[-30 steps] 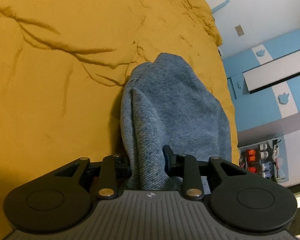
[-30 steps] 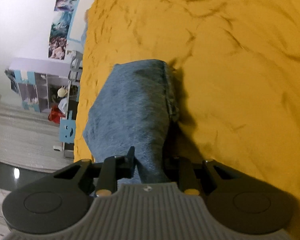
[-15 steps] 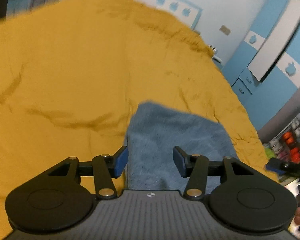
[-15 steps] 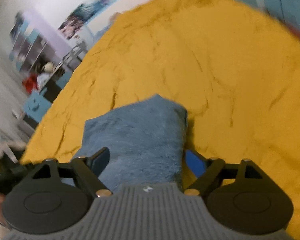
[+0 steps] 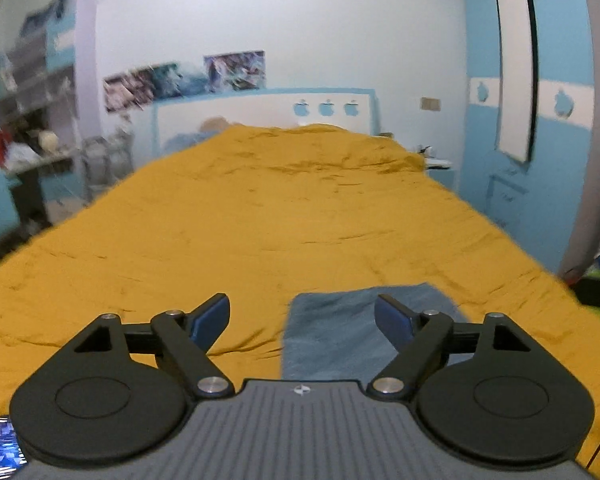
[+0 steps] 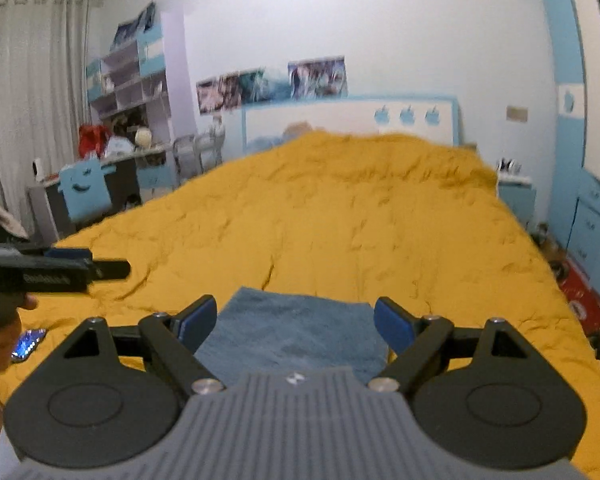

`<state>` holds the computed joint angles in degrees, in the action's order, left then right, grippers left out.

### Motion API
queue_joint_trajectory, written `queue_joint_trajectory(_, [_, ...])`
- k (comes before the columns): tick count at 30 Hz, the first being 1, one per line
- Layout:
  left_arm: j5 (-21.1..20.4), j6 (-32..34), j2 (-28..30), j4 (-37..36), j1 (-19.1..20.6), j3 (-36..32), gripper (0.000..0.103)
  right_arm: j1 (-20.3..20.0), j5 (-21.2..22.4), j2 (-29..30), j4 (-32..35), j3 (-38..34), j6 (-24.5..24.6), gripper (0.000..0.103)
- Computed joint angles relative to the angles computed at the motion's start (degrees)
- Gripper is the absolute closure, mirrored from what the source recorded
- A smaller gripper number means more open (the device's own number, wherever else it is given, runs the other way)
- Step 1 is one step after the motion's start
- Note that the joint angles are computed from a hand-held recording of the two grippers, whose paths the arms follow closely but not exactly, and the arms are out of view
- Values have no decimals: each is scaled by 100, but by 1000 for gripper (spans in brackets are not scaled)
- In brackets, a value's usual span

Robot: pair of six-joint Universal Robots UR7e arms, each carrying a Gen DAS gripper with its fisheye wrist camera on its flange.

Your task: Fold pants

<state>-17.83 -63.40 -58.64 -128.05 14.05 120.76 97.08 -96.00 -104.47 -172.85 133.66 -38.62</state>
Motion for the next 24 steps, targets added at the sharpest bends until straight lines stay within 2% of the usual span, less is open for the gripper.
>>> queue_joint_trajectory(3, [-39,-1096,111,1319,-154,-130,7,9,21,-272,-434,492,37,21])
queue_joint_trajectory(6, [-487,-1616,215,1786,-167,-262,7,62,-246,-403,-902,944,241,21])
queue_joint_trajectory(10, [-899,-1707,246,1614,-170,-159,7,98,-590,-463,-1250,1385,257,21])
queue_joint_trajectory(13, [-1045,-1718,331,1579,-165,-155,7,319,-1201,-158,-1473,1504,258,21])
queue_joint_trajectory(17, [-1252,-1701,330,1411,-181,-23,7,128,-1113,-140,-1400,1678,600,21])
queue_joint_trajectory(21, [-1397,-1688,360,1312,-162,40,7,98,-1297,45,-1179,1674,970,21])
queue_joint_trajectory(24, [-1467,-1661,401,1247,-163,64,7,-58,-1115,43,-964,1678,1137,21])
